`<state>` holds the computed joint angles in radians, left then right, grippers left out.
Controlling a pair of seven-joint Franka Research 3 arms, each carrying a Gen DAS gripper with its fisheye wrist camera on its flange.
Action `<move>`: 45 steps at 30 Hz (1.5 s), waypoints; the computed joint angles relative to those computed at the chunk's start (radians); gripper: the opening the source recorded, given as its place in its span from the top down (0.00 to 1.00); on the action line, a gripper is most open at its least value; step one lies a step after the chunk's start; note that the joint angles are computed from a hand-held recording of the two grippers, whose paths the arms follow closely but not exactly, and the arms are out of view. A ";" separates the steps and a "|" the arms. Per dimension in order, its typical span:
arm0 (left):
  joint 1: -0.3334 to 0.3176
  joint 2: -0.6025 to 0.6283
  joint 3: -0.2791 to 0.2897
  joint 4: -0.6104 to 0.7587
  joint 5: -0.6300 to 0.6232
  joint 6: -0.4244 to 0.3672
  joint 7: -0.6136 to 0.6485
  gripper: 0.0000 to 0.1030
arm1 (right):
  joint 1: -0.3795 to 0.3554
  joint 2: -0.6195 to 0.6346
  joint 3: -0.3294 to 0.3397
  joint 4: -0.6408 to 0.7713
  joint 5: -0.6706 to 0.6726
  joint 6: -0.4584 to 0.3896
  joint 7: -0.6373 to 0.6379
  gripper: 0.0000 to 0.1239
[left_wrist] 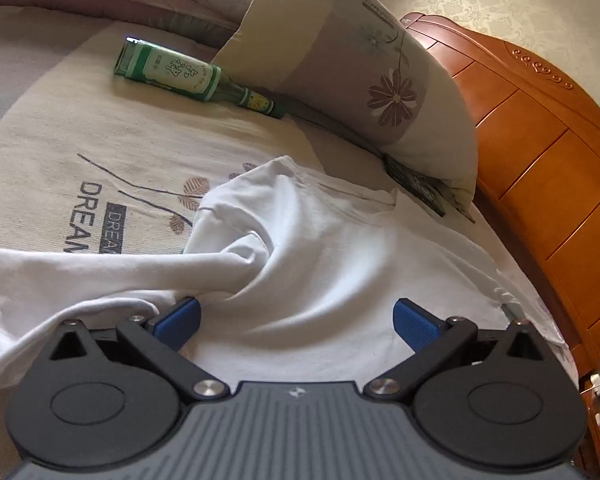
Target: Fold clothes
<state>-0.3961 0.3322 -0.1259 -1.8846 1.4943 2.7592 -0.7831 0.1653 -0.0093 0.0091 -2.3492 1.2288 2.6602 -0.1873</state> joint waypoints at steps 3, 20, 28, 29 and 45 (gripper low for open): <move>-0.021 0.004 -0.033 0.031 -0.156 -0.102 0.244 0.01 | -0.001 0.001 0.000 -0.001 0.016 -0.002 -0.015 0.17; -0.173 0.140 -0.002 0.207 -0.488 -0.232 0.821 0.01 | -0.022 0.009 -0.016 0.036 -0.167 -0.081 0.113 0.17; -0.192 0.186 0.052 0.226 -0.404 -0.135 0.734 0.01 | -0.075 0.075 -0.031 0.157 -0.223 -0.106 0.299 0.17; -0.191 0.185 0.052 0.223 -0.400 -0.132 0.736 0.01 | -0.081 0.092 -0.031 0.169 -0.235 -0.098 0.329 0.17; -0.222 0.200 0.034 0.271 -0.387 -0.245 0.806 0.01 | -0.135 0.137 -0.002 0.176 -0.118 -0.073 0.127 0.17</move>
